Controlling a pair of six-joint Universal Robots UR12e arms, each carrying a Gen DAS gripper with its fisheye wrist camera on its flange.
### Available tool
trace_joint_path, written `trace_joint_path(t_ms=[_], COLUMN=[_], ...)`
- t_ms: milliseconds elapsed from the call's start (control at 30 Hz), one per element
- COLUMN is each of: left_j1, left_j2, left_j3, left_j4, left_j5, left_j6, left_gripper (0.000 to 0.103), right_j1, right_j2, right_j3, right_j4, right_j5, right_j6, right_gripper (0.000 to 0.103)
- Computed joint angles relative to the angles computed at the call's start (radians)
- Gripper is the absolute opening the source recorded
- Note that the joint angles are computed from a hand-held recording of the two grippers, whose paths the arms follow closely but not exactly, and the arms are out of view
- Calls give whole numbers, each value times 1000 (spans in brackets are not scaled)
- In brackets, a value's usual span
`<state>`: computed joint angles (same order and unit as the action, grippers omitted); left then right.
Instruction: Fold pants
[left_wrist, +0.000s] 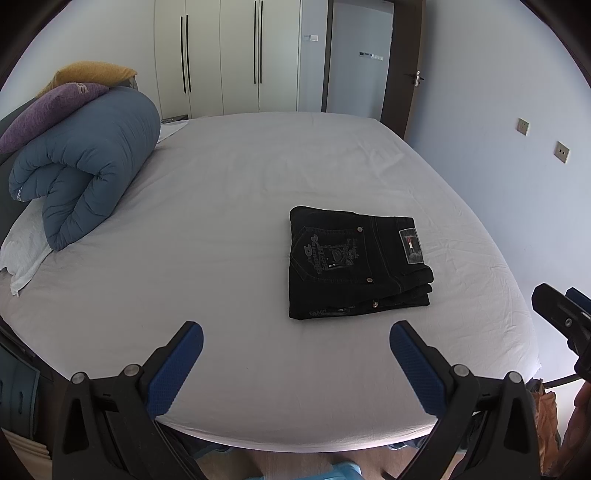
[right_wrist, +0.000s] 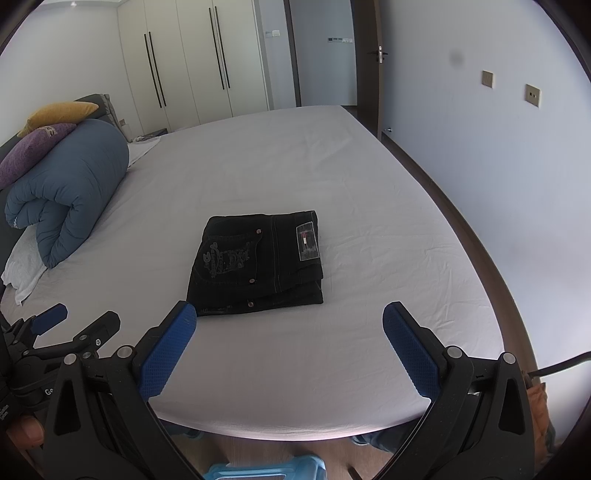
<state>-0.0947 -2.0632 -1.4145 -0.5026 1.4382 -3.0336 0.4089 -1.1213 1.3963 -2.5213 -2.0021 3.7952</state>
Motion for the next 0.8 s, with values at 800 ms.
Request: trace_joint_path(t_ms=[800], left_j1=[2], left_j2=[2], left_j3=[-6], left_j4=[-13], left_j5=[-17], left_j6=[-1], left_gripper=[103], right_j1=[1], right_j2=[-3], right_j3=[8], right_j4=[-2], right_j5=[8], right_j6=[3], right_gripper=[103])
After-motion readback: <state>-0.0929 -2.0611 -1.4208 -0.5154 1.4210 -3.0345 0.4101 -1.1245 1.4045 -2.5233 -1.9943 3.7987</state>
